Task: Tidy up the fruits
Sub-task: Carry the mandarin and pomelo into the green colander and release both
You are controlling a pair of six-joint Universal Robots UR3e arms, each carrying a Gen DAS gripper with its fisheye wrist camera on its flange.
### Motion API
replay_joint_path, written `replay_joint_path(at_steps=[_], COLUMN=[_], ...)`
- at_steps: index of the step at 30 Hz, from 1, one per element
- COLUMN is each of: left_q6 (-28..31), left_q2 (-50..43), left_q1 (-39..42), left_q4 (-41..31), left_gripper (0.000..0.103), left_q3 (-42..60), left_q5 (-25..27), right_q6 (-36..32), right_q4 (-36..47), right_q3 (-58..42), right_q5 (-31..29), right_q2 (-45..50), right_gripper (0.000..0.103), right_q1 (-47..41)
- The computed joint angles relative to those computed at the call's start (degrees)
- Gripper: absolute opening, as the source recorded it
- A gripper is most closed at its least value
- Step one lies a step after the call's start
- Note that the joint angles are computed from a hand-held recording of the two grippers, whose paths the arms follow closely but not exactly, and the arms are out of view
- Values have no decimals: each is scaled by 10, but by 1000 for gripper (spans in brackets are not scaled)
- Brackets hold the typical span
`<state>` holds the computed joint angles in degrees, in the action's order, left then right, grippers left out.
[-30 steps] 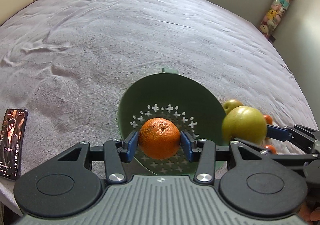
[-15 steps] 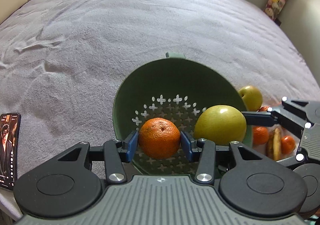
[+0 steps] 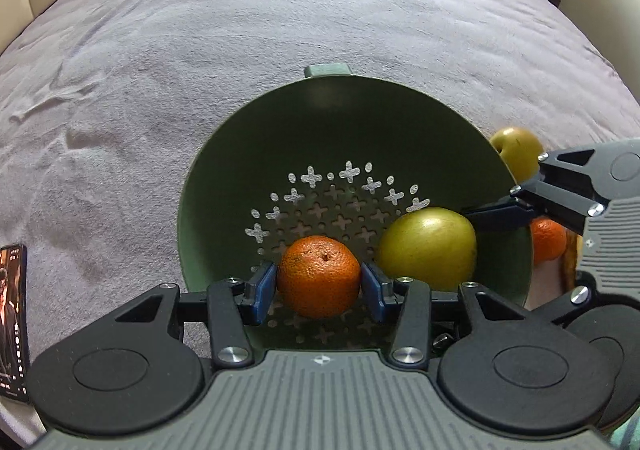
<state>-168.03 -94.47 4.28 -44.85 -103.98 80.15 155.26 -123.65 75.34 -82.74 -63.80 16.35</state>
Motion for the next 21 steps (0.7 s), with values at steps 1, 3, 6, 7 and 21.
replay_joint_path(at_steps=[1, 3, 6, 7, 21], left_q6=[2, 5, 6, 7, 12], left_q2=[-3, -7, -9, -9, -7], left_q1=[-4, -7, -4, -3, -9], left_q4=[4, 6, 1, -2, 9], left_gripper=[52, 52, 52, 52, 52], left_q3=[1, 3, 5, 6, -2], left_q5=[5, 10, 5, 5, 15], right_q6=[-6, -13, -20, -23, -28], right_q4=[2, 13, 29, 34, 70], right_q3=[-2, -14, -26, -31, -46], right_q5=[-1, -2, 8, 9, 22], right_q2=[2, 11, 19, 22, 16], right_gripper=[67, 67, 68, 68, 73], right_q1=[0, 1, -4, -4, -13])
